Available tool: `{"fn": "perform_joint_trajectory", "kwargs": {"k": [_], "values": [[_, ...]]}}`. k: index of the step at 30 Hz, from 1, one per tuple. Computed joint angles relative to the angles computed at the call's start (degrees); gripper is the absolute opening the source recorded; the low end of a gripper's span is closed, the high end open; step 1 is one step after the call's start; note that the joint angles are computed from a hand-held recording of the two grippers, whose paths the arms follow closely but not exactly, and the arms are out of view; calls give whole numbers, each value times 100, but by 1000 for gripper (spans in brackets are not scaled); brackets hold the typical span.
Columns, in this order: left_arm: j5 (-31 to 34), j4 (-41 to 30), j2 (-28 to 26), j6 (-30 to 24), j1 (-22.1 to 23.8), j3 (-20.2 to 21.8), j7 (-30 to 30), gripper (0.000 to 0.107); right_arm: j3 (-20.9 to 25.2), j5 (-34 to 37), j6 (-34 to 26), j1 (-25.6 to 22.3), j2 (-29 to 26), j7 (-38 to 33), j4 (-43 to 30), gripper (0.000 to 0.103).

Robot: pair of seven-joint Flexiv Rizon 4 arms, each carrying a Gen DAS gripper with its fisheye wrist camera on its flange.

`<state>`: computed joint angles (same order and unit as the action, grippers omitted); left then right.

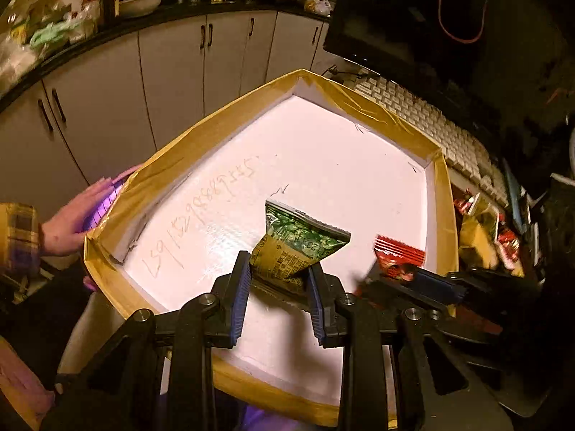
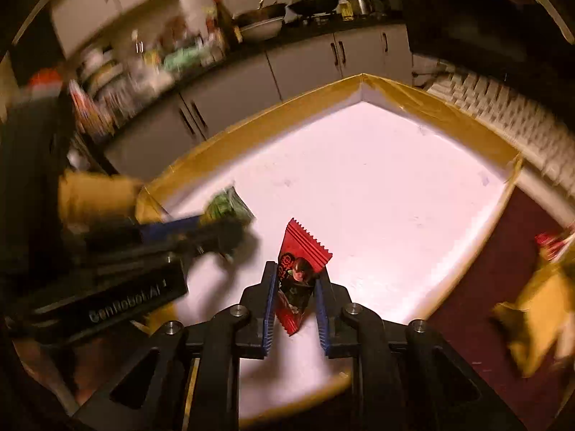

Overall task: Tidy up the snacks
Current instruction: 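Carry both snacks over the gold tray and open both tools to drop them, then grasp the yellow cracker pack with the left tool while the right tool grasps the large cracker pack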

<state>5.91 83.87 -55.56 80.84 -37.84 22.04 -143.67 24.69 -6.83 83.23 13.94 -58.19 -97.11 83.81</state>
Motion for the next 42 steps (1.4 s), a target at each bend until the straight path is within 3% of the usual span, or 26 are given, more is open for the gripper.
{"fn": "perform_joint_trajectory", "kwargs": {"k": [4,8,13,15,17,19,21,23,24,25,28,30,33,36,39,42], "values": [[5,-87,-2,-42,45,-179,219,27,-484,-13,125,157,331,253,389,18],[61,-301,-41,-381,36,-202,367,27,44,6,-45,-336,262,10,368,19],[339,-540,-25,-1098,-35,-3,92,28,369,37,-383,-352,14,-385,32,22],[478,-561,9,-1196,25,-67,31,28,-164,-93,41,51,98,-34,195,26],[606,-562,39,-1273,98,-159,-31,36,-343,3,220,190,151,-61,287,34],[785,-590,28,-1308,57,-104,-273,53,30,-29,369,-115,110,-208,374,47],[975,-580,38,-1258,-36,19,-653,56,235,8,729,-340,171,-258,606,59],[1189,-538,53,-1000,-128,120,-1011,58,387,-43,1070,-532,206,-213,797,63],[1267,-544,59,-973,-164,149,-1090,65,620,-80,1220,-781,203,-225,927,64],[1356,-594,54,-1049,-254,224,-1167,71,768,-118,1318,-960,203,-193,1028,65],[1812,-841,45,-1613,-770,678,-1600,71,1154,-239,1687,-1474,169,-67,1320,71],[2172,-917,118,-1687,-1039,837,-1823,72,1299,-270,1968,-1786,184,80,1577,74],[2436,-994,240,-1329,-922,514,-1782,76,1159,-275,2197,-1937,255,383,1766,76],[2509,-1118,226,-773,-549,-74,-1388,80,763,-109,2463,-1890,399,765,1949,76],[2092,-1393,-1,-487,-58,-874,-420,80,576,-111,2632,-2047,474,1067,2170,77],[1720,-1776,-253,-582,104,-1213,226,80,375,-150,2669,-2163,558,1380,2298,76]]}}
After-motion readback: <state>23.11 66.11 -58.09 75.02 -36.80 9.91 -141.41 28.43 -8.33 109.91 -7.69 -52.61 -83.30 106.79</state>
